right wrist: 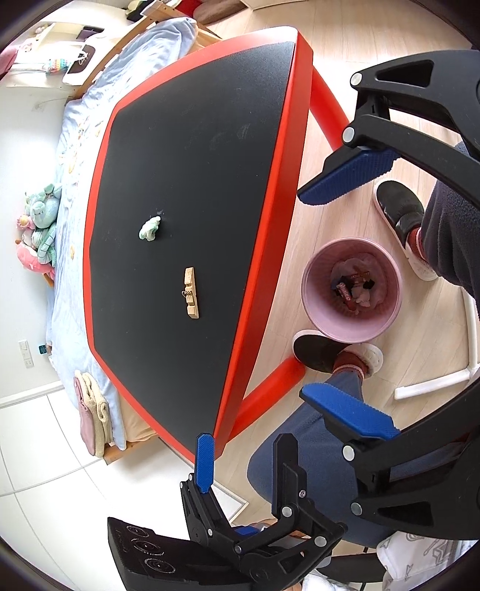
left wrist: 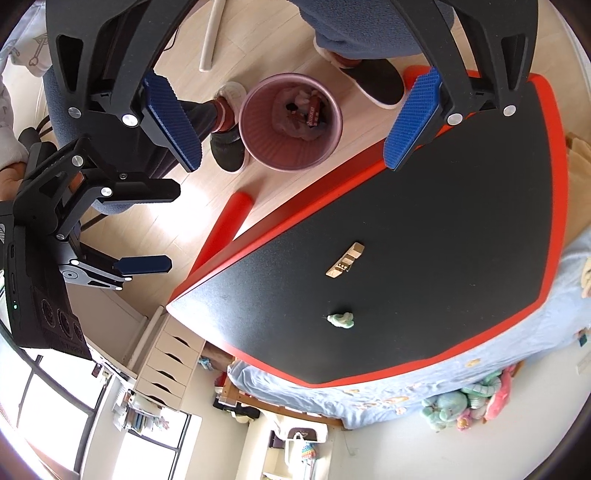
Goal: Collect trash
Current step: 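Move both open tools back over the table toward the clothespin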
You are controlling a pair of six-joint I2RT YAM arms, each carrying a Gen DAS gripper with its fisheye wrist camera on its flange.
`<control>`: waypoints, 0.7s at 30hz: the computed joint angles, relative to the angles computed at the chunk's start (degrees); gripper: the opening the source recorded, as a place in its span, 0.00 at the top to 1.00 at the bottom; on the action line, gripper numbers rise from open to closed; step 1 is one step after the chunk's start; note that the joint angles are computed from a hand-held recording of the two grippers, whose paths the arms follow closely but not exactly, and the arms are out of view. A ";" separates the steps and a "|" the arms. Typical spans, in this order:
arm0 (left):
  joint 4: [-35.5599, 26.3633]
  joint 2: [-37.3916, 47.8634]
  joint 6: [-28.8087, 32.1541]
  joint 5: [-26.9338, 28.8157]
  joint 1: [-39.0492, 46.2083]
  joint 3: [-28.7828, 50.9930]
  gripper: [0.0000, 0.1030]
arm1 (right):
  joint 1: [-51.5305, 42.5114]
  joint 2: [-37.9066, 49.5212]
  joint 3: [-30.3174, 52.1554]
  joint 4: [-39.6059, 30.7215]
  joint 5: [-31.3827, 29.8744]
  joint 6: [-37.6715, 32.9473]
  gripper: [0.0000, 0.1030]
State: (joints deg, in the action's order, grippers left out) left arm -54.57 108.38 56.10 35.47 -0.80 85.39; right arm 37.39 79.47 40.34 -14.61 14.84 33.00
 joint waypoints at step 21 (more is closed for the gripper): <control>-2.27 1.61 -0.24 0.38 -0.33 4.48 0.08 | -3.25 -1.51 3.40 -2.41 -0.60 -1.19 0.03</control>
